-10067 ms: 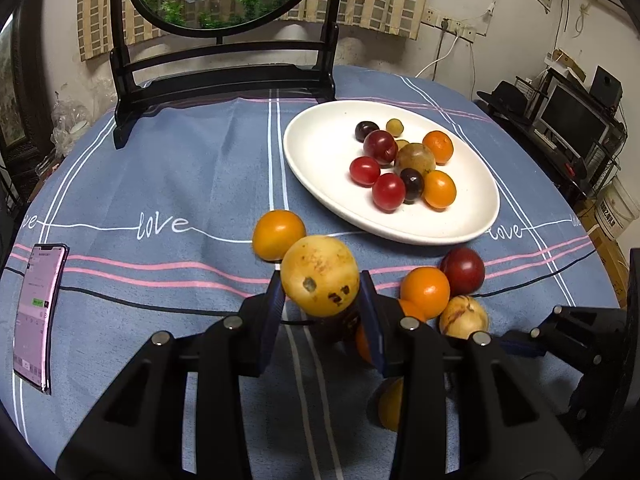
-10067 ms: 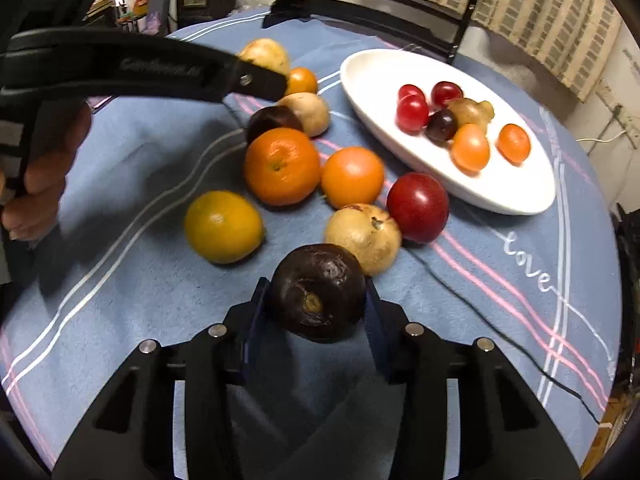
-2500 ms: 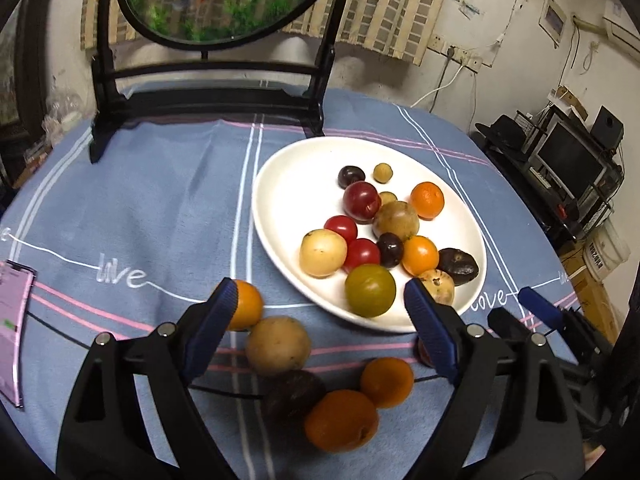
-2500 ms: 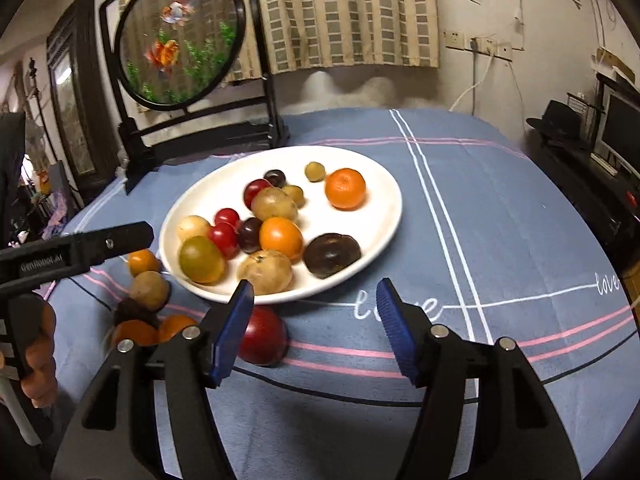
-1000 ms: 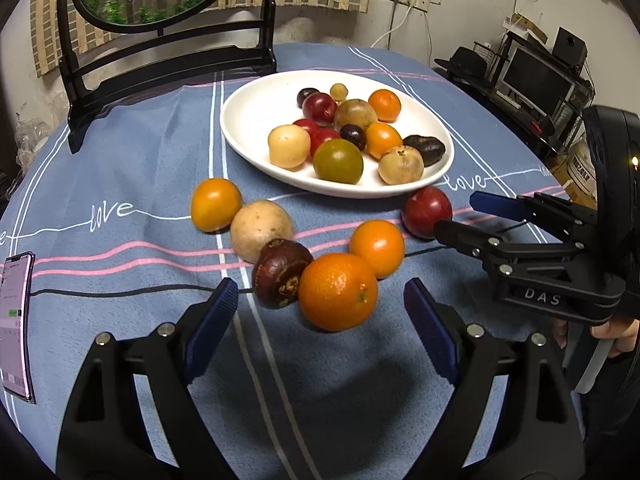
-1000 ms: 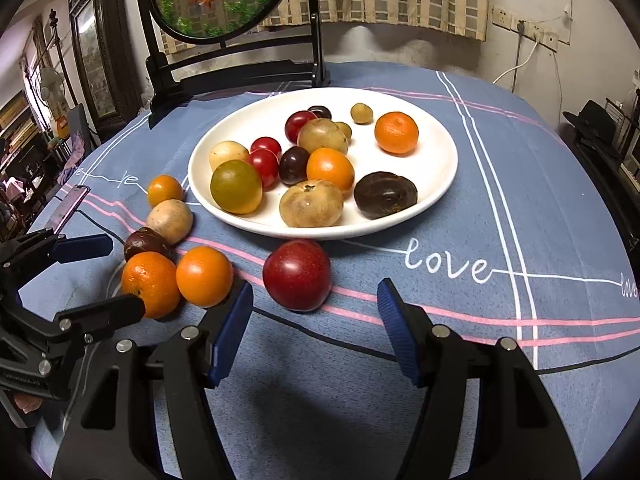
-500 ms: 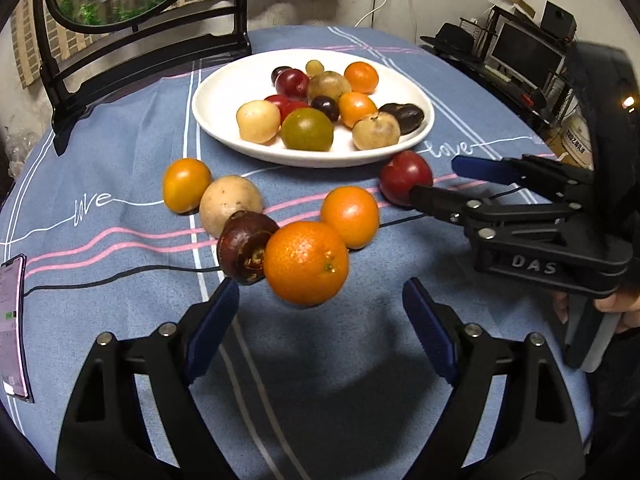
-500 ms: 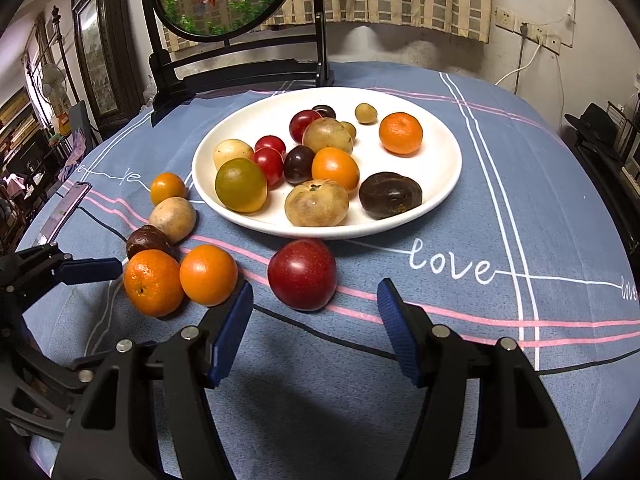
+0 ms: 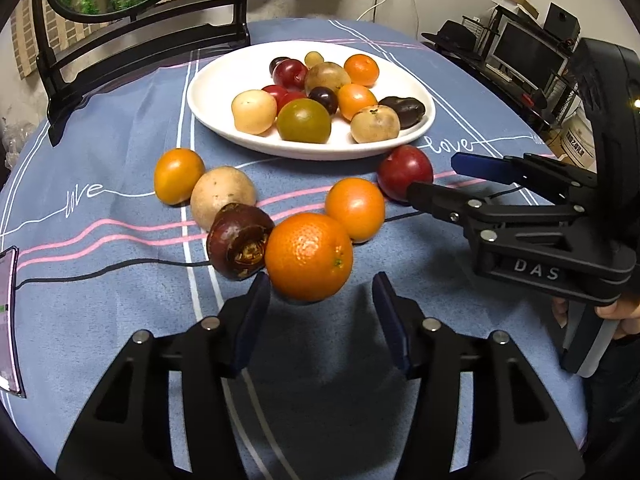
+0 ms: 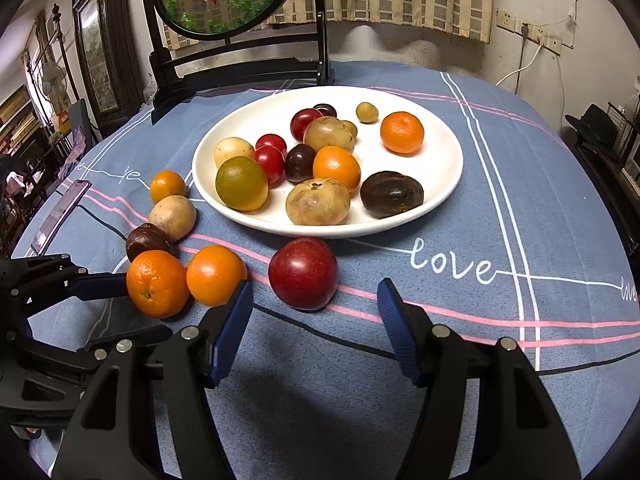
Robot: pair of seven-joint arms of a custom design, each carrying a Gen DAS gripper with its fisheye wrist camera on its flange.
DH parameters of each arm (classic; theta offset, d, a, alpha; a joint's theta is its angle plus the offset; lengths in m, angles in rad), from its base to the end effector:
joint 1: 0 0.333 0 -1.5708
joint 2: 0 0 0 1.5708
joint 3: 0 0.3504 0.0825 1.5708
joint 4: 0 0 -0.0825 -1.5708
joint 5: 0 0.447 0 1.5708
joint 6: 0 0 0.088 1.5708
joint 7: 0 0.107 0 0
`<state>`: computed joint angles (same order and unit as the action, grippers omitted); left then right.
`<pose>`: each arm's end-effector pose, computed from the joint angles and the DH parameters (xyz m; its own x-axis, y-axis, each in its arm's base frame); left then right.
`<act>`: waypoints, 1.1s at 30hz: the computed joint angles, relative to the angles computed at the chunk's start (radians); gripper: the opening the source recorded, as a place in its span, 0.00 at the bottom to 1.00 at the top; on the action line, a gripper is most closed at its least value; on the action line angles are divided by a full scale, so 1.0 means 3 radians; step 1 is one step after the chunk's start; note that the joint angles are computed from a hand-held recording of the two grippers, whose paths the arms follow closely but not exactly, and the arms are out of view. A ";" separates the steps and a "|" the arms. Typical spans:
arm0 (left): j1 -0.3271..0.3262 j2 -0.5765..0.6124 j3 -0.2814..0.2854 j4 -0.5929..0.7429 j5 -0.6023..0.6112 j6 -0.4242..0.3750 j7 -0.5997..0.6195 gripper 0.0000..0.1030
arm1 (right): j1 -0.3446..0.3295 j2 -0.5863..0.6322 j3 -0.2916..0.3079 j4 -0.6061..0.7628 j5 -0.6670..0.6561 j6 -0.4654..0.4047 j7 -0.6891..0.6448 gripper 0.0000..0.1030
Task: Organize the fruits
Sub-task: 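Move the right gripper to the red apple while the left gripper approaches an orange, then grasp the orange with the left gripper while the right gripper grasps the red apple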
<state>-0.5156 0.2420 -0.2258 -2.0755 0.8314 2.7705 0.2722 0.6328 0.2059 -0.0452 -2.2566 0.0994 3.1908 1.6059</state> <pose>0.4720 -0.4687 0.3479 -0.1686 -0.9796 0.1092 -0.8258 0.0799 -0.5582 0.5323 0.3443 0.3418 0.4647 -0.8822 -0.0764 -0.6858 -0.3040 -0.6613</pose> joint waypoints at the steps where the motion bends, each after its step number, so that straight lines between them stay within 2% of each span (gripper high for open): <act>1: 0.0001 0.0009 0.0005 0.0004 0.0003 0.0008 -0.0011 0.53 | 0.0000 0.0000 0.0000 0.0000 0.0001 0.0000 -0.0001 0.63; 9: -0.0021 0.0080 0.0047 0.0049 0.0053 -0.0011 -0.0086 0.53 | -0.0007 -0.0001 0.0009 0.0001 0.0005 -0.0005 -0.0009 0.63; 15: -0.0017 0.0080 0.0093 0.0016 0.0146 0.0153 -0.0228 0.53 | -0.0003 0.0000 0.0004 0.0006 0.0001 -0.0017 -0.0004 0.63; 27: -0.0057 0.0106 0.0180 0.0040 0.0586 0.0206 -0.0633 0.53 | 0.0000 0.0003 -0.0004 0.0013 -0.0056 -0.0057 0.0037 0.63; 28: -0.0060 0.0109 0.0185 0.0044 0.0625 0.0205 -0.0665 0.51 | -0.0008 0.0001 0.0004 0.0010 -0.0060 -0.0059 0.0039 0.63; 29: -0.0066 0.0109 0.0188 0.0050 0.0661 0.0183 -0.0697 0.45 | -0.0011 0.0001 0.0007 0.0010 -0.0066 -0.0059 0.0044 0.63; 33: -0.0033 0.0103 0.0169 0.0041 0.0715 0.0194 -0.0736 0.44 | -0.0018 0.0002 0.0011 0.0010 -0.0085 -0.0055 0.0059 0.63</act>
